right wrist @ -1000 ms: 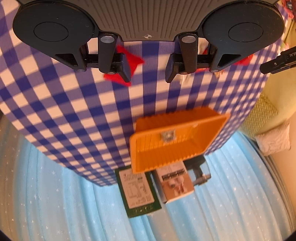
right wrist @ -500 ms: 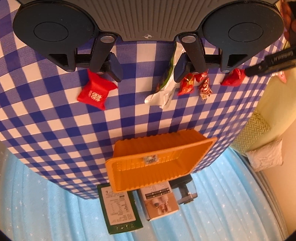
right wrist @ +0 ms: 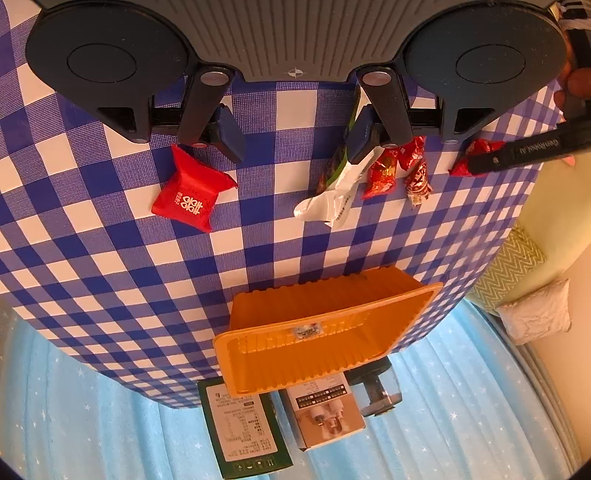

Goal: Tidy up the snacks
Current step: 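Grasp the large red candy bag with the left gripper while the right grasps the green-edged packet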

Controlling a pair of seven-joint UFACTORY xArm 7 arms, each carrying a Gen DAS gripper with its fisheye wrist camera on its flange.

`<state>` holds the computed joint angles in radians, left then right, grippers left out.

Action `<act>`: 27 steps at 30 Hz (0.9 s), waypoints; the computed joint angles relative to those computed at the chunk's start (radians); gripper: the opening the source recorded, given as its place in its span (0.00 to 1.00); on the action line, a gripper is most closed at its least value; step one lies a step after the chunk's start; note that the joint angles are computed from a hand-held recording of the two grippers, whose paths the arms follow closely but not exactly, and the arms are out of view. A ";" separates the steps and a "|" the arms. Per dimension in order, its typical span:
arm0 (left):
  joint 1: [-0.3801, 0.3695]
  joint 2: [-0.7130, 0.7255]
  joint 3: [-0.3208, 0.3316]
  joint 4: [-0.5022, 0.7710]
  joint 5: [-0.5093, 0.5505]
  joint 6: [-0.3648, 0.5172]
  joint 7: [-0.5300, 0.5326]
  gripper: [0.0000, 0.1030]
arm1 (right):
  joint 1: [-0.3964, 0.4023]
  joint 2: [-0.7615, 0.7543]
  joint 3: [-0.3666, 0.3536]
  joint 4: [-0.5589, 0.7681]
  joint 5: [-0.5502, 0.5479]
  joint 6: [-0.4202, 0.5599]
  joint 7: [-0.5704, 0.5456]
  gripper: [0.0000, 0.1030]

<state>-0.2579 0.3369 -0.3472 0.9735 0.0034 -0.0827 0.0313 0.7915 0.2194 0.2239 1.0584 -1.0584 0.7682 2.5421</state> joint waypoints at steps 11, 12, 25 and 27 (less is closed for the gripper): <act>0.080 0.000 -0.104 -0.016 -0.024 0.012 0.075 0.23 | -0.002 0.050 -0.027 0.048 -0.030 -0.051 -0.013 0.59; 0.077 -0.001 -0.103 -0.017 -0.025 0.010 0.073 0.23 | 0.000 0.055 -0.030 0.054 -0.034 -0.055 -0.015 0.59; 0.155 0.017 -0.202 -0.012 -0.021 0.007 0.110 0.23 | 0.013 0.115 -0.069 0.115 -0.041 -0.072 -0.048 0.50; 0.166 0.020 -0.213 -0.011 -0.023 0.009 0.114 0.23 | 0.018 0.128 -0.070 0.134 -0.021 -0.051 -0.087 0.43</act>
<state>-0.0922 0.3572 -0.5600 0.9627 -0.0199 -0.0733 0.1449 0.8093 0.3479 0.1540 1.1920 -1.0796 0.7172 2.4549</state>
